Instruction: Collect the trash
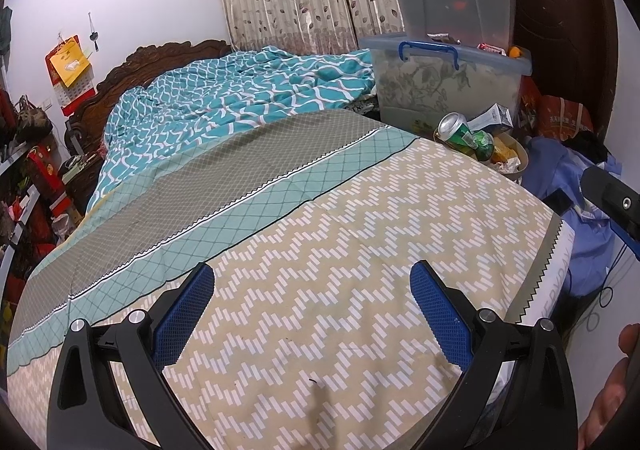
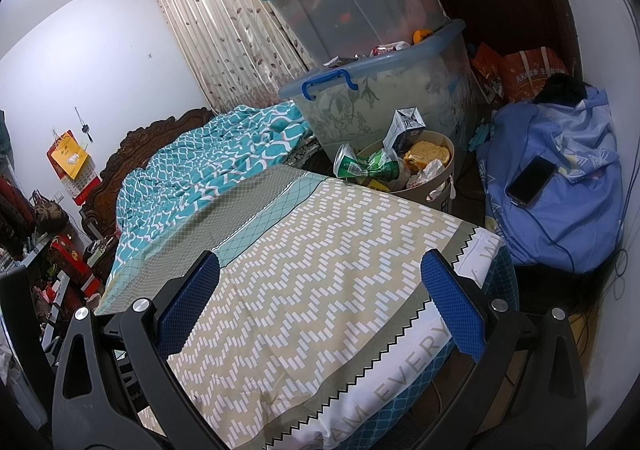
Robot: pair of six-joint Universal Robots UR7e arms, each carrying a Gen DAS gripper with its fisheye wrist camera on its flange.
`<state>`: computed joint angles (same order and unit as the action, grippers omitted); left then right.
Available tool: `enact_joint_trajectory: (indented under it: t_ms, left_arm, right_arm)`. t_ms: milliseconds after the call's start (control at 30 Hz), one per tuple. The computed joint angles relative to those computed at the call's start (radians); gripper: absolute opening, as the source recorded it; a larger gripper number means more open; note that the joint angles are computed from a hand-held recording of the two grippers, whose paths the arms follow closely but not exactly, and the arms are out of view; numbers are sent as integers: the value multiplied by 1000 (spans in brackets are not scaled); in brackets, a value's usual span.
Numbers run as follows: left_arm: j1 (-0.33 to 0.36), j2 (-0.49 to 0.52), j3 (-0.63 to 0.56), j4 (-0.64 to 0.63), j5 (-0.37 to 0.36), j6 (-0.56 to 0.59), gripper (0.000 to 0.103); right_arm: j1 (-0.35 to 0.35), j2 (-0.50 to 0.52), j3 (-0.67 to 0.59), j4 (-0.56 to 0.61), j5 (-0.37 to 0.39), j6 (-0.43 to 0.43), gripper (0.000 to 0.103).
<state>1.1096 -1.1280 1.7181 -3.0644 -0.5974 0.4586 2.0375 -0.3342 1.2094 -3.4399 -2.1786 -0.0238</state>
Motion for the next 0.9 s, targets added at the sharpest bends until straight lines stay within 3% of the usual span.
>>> enact_joint_trajectory:
  t_ms: [900]
  left_arm:
    - [-6, 2, -11, 9, 2, 24, 94]
  right_arm:
    - [-1, 0, -1, 2, 1, 0, 100]
